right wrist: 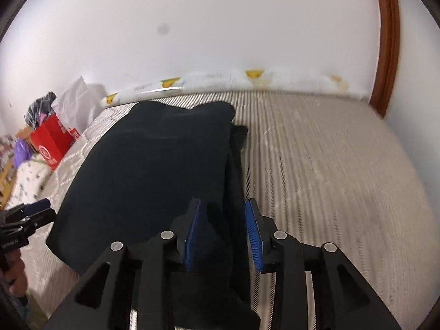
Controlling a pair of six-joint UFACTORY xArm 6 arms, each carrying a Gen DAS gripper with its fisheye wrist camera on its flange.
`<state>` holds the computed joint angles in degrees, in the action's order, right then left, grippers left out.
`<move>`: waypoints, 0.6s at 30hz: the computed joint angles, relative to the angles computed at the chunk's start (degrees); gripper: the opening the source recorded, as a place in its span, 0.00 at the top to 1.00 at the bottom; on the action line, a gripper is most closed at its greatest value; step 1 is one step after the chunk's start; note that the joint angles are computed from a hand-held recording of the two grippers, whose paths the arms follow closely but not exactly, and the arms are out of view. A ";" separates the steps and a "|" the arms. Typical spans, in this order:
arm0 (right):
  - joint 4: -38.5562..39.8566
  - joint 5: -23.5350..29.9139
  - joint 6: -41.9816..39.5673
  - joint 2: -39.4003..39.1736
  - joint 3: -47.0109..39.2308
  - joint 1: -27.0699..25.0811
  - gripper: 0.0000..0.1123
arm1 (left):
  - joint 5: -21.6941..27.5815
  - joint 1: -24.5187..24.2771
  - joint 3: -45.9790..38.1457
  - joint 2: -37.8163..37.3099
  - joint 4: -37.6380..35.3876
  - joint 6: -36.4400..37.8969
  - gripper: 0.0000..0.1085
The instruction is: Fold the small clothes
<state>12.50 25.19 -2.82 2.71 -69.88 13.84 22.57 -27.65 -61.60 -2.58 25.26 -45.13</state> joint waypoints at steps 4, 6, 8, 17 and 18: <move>1.25 0.98 -2.19 2.39 -2.04 0.65 0.72 | -0.33 0.56 -1.30 1.66 -3.41 3.10 0.48; -1.13 1.69 -0.34 3.53 -3.14 0.78 0.92 | -0.57 0.75 -1.77 2.36 -5.16 4.71 0.48; -0.66 0.37 -2.36 2.79 -2.22 0.74 0.98 | -0.42 0.78 -1.99 2.72 -5.73 5.83 0.48; -13.68 3.28 3.08 3.71 -4.56 0.50 0.98 | 0.37 1.32 -2.67 2.93 -7.28 8.95 0.48; -14.39 2.89 4.08 3.42 -4.69 0.31 0.98 | 1.07 1.40 -3.32 3.19 -6.01 8.11 0.48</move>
<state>-1.88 28.08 1.26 6.14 -74.57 14.15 23.64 -26.24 -64.91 0.61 19.26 -37.02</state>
